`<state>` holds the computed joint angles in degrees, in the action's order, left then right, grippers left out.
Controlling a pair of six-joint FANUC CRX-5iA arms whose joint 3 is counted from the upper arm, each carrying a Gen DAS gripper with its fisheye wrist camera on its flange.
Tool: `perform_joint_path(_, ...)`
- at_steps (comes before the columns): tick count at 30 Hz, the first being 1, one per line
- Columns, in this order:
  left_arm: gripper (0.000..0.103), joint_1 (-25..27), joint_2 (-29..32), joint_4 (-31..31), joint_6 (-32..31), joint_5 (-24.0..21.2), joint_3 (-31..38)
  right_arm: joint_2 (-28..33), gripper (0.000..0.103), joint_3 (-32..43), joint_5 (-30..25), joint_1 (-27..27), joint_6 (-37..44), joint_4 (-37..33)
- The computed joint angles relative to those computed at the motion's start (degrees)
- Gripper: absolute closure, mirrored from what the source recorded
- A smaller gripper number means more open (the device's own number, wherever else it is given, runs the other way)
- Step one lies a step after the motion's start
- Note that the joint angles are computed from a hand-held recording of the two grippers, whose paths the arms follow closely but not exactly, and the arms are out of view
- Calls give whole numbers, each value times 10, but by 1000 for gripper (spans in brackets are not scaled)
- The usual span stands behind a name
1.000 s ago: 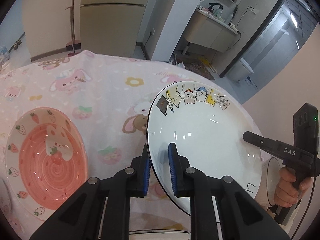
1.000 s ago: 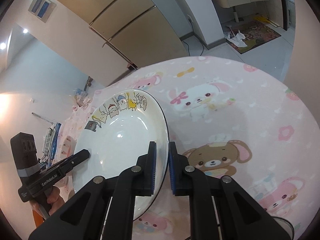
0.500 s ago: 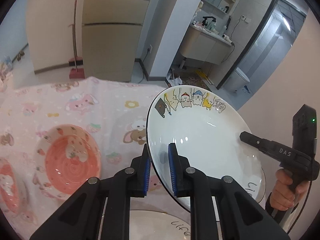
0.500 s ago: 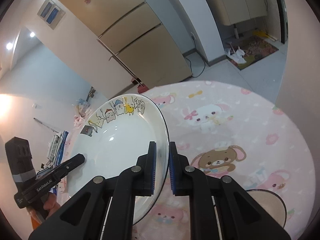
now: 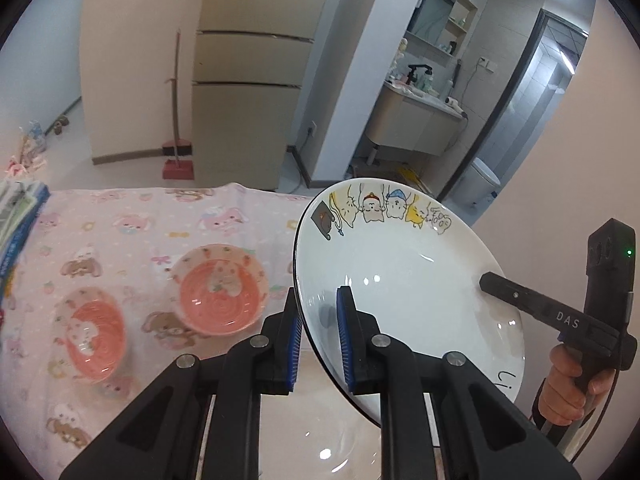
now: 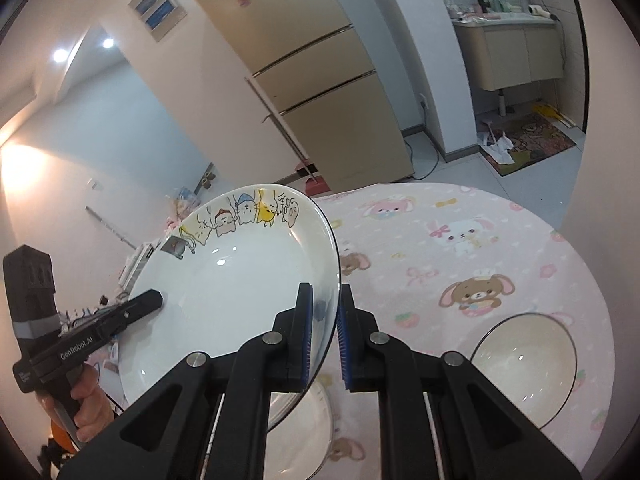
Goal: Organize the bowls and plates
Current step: 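Lift the plate with both grippers and carry it toward the 'life' plate stack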
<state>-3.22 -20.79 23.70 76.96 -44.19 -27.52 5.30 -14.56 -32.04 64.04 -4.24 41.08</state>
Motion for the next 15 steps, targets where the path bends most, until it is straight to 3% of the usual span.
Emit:
perform_joint_path(4,85,17,-62,-43,20,-27,-9,3,91,13,-23,35,-10,20)
perform_joint_path(15,85,127,-201,24,-64,-114,-82,6,91,17,-33,90,-56,66)
